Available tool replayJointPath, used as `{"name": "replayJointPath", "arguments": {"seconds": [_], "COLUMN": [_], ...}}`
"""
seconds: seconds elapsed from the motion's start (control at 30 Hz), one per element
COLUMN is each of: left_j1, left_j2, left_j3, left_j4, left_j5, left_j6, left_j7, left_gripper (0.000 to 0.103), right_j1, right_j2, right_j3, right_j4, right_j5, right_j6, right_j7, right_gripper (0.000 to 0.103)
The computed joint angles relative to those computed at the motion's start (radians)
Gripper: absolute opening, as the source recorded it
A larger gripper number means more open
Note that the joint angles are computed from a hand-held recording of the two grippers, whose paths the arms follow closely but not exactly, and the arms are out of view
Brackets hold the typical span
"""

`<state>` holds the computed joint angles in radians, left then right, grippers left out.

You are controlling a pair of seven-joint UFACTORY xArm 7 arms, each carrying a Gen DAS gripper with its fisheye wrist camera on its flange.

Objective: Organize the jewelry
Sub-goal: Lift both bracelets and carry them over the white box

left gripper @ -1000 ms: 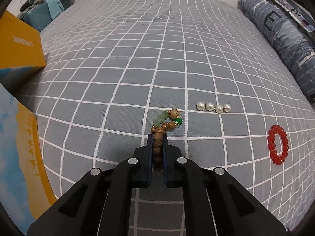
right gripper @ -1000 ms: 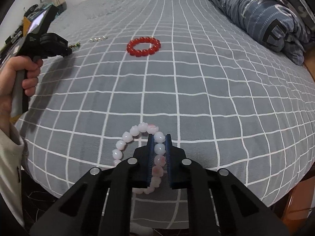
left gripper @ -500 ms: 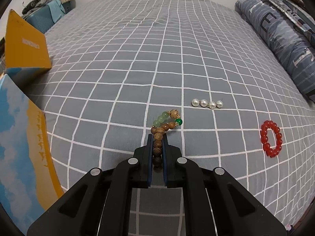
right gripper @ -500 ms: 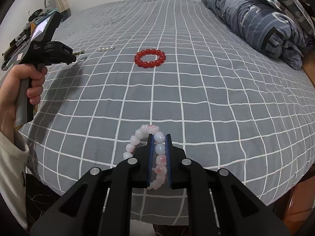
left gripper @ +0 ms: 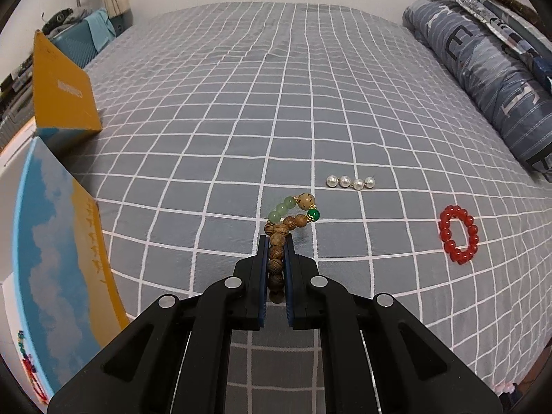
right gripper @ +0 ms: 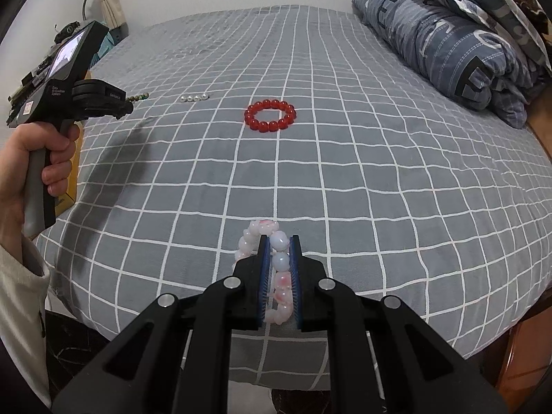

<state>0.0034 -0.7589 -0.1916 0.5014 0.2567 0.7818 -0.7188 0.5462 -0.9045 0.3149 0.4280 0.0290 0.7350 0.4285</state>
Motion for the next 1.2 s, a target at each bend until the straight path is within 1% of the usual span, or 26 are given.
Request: {"name": "replayJointPath", "arguments": {"seconds": [0.33, 0.7, 1.0, 1.2], "left_j1": [-0.016, -0.042, -0.064, -0.068], "left_j2": [-0.077, -0.205, -0.318, -0.396], "left_j3": [-0.011, -0.026, -0.025, -0.039], "left_j4": [0.008, 0.001, 0.002, 0.02], "left_j5": [-0.005, -0.025, -0.05, -0.063], "left_j6": [0.063, 0.166, 0.256, 0.322], "left_j7": [0.005, 0.021, 0.051, 0.068], "left_gripper": [0.007, 0.007, 0.007, 0.007], "right_j1": [0.009, -0.002, -0.026, -0.047], "right_j2": [-0.039, -0.074, -0.047, -0.009], "right_j3": [0.012, 0.03, 0.056, 0.076], "right_j4": [0.011, 0.044, 0.102, 0.16], "right_j5": [0.003, -0.007, -0.025, -0.039], "right_j6": [0.011, 0.037, 0.039, 0.027], "right_j7": [0.02, 0.039, 0.058, 0.081], "right_gripper": [0.011, 0.011, 0.011, 0.011]}}
